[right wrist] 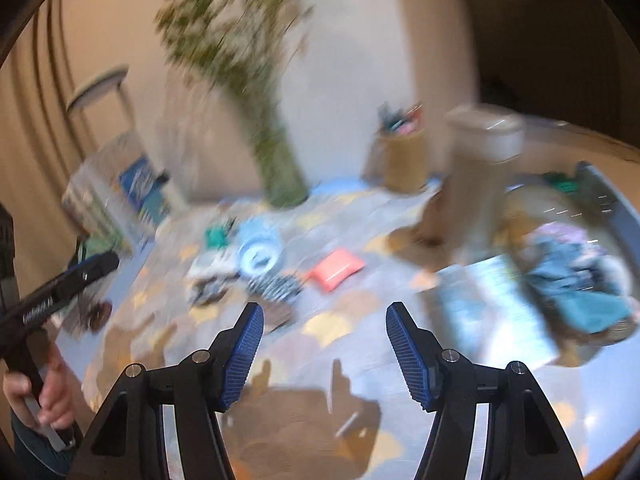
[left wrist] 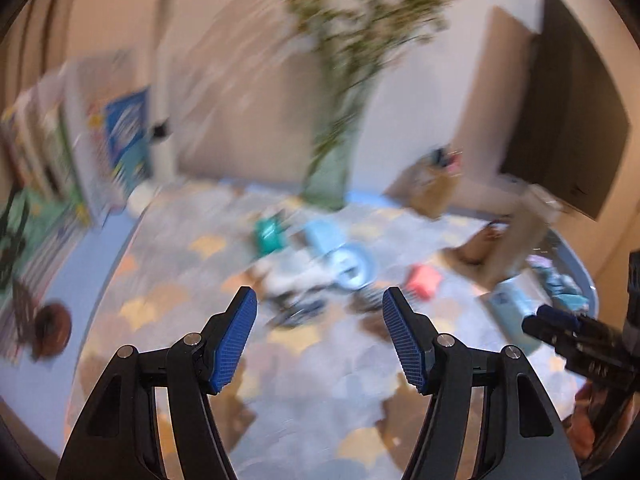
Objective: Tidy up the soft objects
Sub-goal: 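Move both open grippers back to the items on the table, then grasp the plaid cloth with the left gripper while the right grasps the fuzzy ball and scrunchie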
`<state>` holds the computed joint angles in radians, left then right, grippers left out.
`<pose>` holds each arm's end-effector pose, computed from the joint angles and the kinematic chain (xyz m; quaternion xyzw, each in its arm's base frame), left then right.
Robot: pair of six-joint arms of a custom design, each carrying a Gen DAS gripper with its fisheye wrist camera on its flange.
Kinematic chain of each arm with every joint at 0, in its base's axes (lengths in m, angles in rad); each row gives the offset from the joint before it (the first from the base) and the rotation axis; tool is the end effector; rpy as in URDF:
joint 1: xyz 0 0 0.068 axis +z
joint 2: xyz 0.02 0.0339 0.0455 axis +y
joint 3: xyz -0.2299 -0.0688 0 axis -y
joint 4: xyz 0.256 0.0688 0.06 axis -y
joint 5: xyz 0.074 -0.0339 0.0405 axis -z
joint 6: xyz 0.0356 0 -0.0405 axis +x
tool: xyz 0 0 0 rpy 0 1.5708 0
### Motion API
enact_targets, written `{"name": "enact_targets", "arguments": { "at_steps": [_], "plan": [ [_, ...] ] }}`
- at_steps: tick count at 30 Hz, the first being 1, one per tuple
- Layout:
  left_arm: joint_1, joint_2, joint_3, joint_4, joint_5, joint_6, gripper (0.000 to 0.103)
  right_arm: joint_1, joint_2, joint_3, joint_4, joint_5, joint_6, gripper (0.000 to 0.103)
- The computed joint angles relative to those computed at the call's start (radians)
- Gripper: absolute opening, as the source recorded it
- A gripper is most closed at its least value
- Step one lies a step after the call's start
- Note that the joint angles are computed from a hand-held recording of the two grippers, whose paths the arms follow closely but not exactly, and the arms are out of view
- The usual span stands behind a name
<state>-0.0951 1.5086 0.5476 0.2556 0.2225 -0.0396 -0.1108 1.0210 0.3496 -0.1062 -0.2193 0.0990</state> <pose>0.2823 -0.0348 0.0970 0.0716 0.9006 -0.1286 0.4090 0.2147 -0.0161 0.1209 0.0540 0.9162 0.0987 0.3846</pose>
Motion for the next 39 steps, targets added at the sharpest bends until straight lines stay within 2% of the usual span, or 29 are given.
{"name": "enact_targets", "arguments": {
  "at_steps": [4,7,12,20,25,28,30,32,34,35,36,37,39],
  "plan": [
    [0.062,0.264,0.070,0.112,-0.031,0.033,0.063,0.170,0.327,0.041,0.232,0.079,0.057,0.062],
    [0.094,0.424,0.129,0.160,-0.023,0.049,0.063,0.238,0.535,0.060,0.425,0.102,0.052,0.062],
    [0.105,0.556,0.181,0.203,-0.043,0.057,0.063,0.295,0.756,0.127,0.539,0.183,0.041,0.062],
    [0.078,0.601,0.222,0.175,-0.096,0.060,0.063,0.249,0.835,0.186,0.521,0.155,0.061,0.063],
    [0.090,0.598,0.225,0.164,-0.062,0.072,0.063,0.229,0.844,0.195,0.510,0.129,0.073,0.063],
    [0.103,0.556,0.223,0.098,-0.017,0.088,0.063,0.229,0.826,0.190,0.495,0.130,0.076,0.063],
    [0.102,0.491,0.201,0.054,0.023,0.108,0.063,0.230,0.817,0.217,0.427,0.110,0.068,0.063],
    [0.076,0.431,0.205,-0.009,0.018,0.116,0.063,0.234,0.794,0.247,0.355,0.091,0.054,0.063],
    [0.061,0.429,0.248,-0.066,0.048,0.112,0.063,0.247,0.776,0.286,0.302,0.102,0.041,0.065],
    [0.055,0.457,0.299,-0.103,0.093,0.099,0.063,0.253,0.780,0.308,0.289,0.109,0.037,0.068],
    [0.047,0.488,0.338,-0.122,0.109,0.089,0.063,0.259,0.794,0.333,0.285,0.117,0.033,0.078],
    [0.034,0.540,0.398,-0.139,0.115,0.076,0.063,0.263,0.819,0.359,0.290,0.124,0.034,0.083],
    [0.013,0.631,0.489,-0.146,0.101,0.042,0.063,0.258,0.879,0.410,0.302,0.115,0.044,0.083]
  ]
}}
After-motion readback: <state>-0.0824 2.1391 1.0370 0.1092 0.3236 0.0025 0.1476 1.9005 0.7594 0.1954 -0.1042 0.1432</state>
